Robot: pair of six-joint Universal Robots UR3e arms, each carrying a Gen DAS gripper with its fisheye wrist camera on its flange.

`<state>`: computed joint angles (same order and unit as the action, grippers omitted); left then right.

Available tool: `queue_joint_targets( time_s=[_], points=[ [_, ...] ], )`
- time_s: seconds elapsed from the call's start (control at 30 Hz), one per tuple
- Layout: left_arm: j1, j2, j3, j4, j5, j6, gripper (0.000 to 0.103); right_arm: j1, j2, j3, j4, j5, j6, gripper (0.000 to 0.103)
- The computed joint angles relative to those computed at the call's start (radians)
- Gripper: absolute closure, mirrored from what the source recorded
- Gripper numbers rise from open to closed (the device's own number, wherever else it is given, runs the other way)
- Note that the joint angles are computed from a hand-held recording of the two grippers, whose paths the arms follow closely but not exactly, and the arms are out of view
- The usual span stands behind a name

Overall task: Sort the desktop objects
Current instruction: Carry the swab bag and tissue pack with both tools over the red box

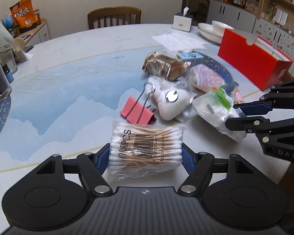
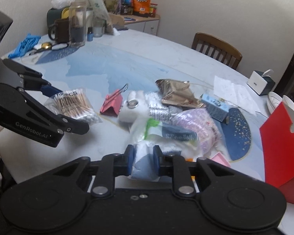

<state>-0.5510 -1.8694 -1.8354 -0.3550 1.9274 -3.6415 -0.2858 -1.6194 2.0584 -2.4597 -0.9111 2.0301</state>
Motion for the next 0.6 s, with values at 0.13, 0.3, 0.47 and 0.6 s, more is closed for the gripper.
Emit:
queue_joint_targets(
  time_s=[0.13, 0.3, 0.47, 0.6],
  points=[
    [0.001, 0.015, 0.022, -0.001, -0.018, 0.031, 0.031, -0.046, -0.046, -0.031, 0.083, 0.035, 0.005, 0.088],
    [0.001, 0.011, 0.088, -0.029, -0.042, 0.08, 0.031, -0.099, -0.083, -0.076, 0.177, 0.059, 0.009, 0.089],
    [-0.004, -0.018, 0.198, -0.084, -0.066, 0.132, 0.031, -0.16, -0.106, -0.132, 0.267, 0.089, 0.015, 0.089],
    [-0.019, -0.076, 0.338, -0.149, -0.076, 0.168, 0.031, -0.222, -0.1, -0.2, 0.357, 0.131, 0.006, 0.089]
  ],
)
